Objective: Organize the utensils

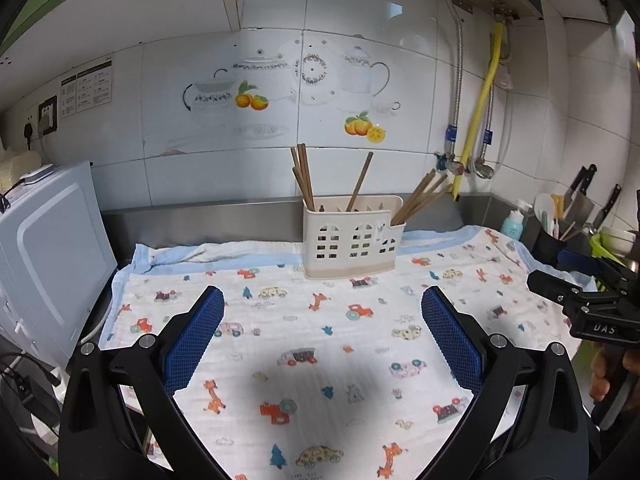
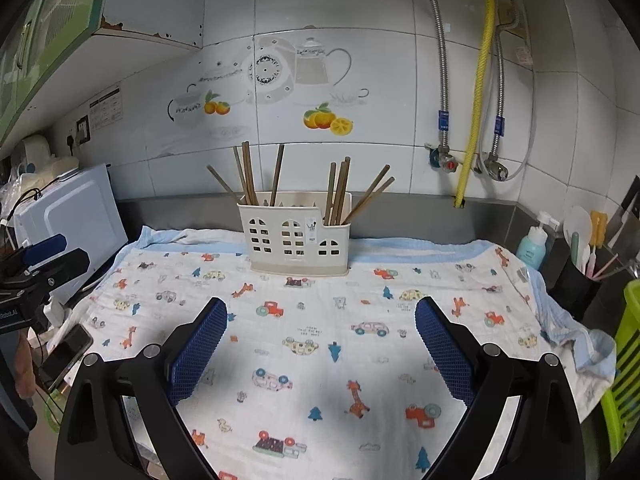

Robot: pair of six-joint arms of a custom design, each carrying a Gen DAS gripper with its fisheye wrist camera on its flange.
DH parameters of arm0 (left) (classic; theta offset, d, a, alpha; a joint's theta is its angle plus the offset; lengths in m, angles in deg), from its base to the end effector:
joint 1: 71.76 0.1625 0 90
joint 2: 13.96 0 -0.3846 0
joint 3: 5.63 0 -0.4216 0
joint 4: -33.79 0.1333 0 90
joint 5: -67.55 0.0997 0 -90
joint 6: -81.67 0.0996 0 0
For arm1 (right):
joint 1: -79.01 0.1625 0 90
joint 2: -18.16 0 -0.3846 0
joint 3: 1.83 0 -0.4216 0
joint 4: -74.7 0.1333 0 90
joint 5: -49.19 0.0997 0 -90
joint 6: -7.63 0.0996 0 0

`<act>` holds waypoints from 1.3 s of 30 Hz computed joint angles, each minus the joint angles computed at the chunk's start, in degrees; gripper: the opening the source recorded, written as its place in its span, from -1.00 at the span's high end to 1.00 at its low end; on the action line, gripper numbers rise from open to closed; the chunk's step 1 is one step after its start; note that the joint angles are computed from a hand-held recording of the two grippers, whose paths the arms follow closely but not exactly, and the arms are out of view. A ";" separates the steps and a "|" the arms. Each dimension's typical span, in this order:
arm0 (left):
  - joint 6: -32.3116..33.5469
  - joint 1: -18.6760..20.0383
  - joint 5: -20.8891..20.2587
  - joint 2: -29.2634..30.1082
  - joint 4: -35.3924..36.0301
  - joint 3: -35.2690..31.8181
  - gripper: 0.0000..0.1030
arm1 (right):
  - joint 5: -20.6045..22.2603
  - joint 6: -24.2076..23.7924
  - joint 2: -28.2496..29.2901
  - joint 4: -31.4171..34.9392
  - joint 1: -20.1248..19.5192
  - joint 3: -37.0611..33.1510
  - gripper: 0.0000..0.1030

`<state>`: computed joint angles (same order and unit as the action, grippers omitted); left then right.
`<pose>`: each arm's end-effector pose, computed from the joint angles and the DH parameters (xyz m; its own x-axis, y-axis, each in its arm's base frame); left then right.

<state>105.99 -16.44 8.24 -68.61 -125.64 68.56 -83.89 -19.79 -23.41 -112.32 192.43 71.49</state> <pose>-0.2751 -0.7212 0.3563 -0.6958 0.3716 -0.6146 0.7168 0.4135 -0.5615 0.3596 -0.6660 0.2560 -0.7372 0.0708 0.6719 -0.5698 0.4692 -0.6747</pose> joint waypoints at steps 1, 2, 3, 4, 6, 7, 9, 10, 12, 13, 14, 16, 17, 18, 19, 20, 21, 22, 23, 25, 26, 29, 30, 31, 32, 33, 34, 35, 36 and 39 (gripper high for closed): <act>-0.04 0.01 0.11 -0.26 -0.05 0.38 -0.90 | 0.17 0.51 -0.44 0.05 -0.01 0.71 -0.78; -0.21 0.13 -0.25 -0.76 0.13 1.02 -0.90 | 0.18 0.89 -0.88 -0.37 0.05 1.53 -0.78; -0.39 0.20 -0.50 -1.00 0.33 1.31 -0.90 | 0.00 1.00 -0.95 -0.75 0.09 1.71 -0.78; -0.77 0.29 -0.73 -1.22 0.58 1.57 -0.90 | -0.23 1.01 -1.18 -1.27 0.18 2.21 -0.78; -1.23 0.43 -1.06 -1.66 0.85 2.33 -0.90 | -0.60 1.24 -1.59 -1.92 0.30 3.10 -0.79; -1.26 0.41 -0.84 -1.80 0.80 2.75 -0.90 | -0.61 1.46 -1.83 -1.98 0.29 3.51 -0.79; -1.14 0.35 -0.67 -1.97 0.88 3.31 -0.90 | -0.79 1.73 -2.29 -1.61 0.29 4.34 -0.79; -1.06 0.29 -0.50 -2.11 0.96 3.68 -0.90 | -1.26 1.64 -2.26 -1.86 0.33 4.55 -0.79; -1.15 0.25 -0.47 -2.35 0.74 4.23 -0.90 | -1.38 1.76 -2.46 -1.45 0.31 4.98 -0.79; -1.49 0.26 -0.55 -2.49 0.74 4.51 -0.90 | -1.44 1.76 -2.52 -1.46 0.33 5.22 -0.79; -1.54 0.25 -0.57 -2.57 0.76 4.65 -0.90 | -1.61 1.65 -2.49 -1.64 0.38 5.32 -0.79; -1.31 0.16 -0.14 -2.68 0.50 5.09 -0.90 | -1.52 1.60 -2.59 -1.60 0.39 5.56 -0.79; -1.33 0.12 0.19 -2.69 0.33 5.29 -0.90 | -1.54 1.38 -2.58 -1.76 0.42 5.67 -0.79; -1.30 0.13 0.20 -2.70 0.33 5.32 -0.90 | -1.62 1.15 -2.50 -1.91 0.47 5.69 -0.79; -1.23 0.14 0.23 -2.67 0.32 5.33 -0.90 | -1.71 1.01 -2.42 -1.85 0.53 5.66 -0.79; -1.21 0.14 0.42 -2.65 0.24 5.39 -0.90 | -1.87 0.75 -2.31 -1.94 0.58 5.68 -0.79; -1.29 0.17 0.38 -2.66 0.37 5.41 -0.90 | -1.93 0.65 -2.20 -1.97 0.61 5.65 -0.79; -1.35 0.19 0.36 -2.64 0.42 5.40 -0.90 | -1.97 0.59 -2.11 -1.87 0.64 5.60 -0.79; -1.38 0.19 0.46 -2.58 0.31 5.41 -0.90 | -2.03 0.51 -2.02 -1.85 0.64 5.55 -0.79; -1.43 0.20 0.62 -2.44 0.41 5.32 -0.90 | -2.18 0.39 -1.84 -1.71 0.62 5.41 -0.79; -1.41 0.18 0.70 -2.40 0.40 5.38 -0.90 | -2.27 0.44 -1.80 -1.57 0.57 5.42 -0.79; -1.24 0.16 0.72 -2.38 0.25 5.65 -0.90 | -2.19 0.71 -1.81 -1.05 0.47 5.43 -0.79; -1.20 0.13 0.88 -2.34 0.14 5.73 -0.90 | -2.25 0.78 -1.78 -0.97 0.42 5.45 -0.79; -1.21 0.13 0.90 -2.28 0.20 5.71 -0.90 | -2.32 0.83 -1.71 -0.98 0.39 5.38 -0.79; -1.21 0.13 0.92 -2.23 0.22 5.71 -0.90 | -2.29 1.05 -1.77 -0.81 0.31 5.46 -0.79; -1.20 0.11 1.03 -2.18 0.20 5.73 -0.90 | -2.23 1.20 -1.81 -0.66 0.28 5.53 -0.79; -1.25 0.09 1.14 -2.25 0.15 5.90 -0.90 | -2.28 1.23 -1.80 -0.60 0.26 5.55 -0.79; -1.33 0.14 1.08 -2.21 0.30 5.89 -0.90 | -2.42 1.23 -1.73 -0.60 0.29 5.47 -0.79; -1.39 0.17 1.02 -2.18 0.40 5.89 -0.90 | -2.43 1.23 -1.72 -0.57 0.27 5.48 -0.79; -1.92 0.26 1.12 -2.05 0.66 5.86 -0.90 | -2.42 1.34 -1.67 -0.47 0.26 5.43 -0.79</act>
<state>104.08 -16.18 9.37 -70.65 -124.97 74.42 -86.31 -18.45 -25.08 -112.78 192.69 76.92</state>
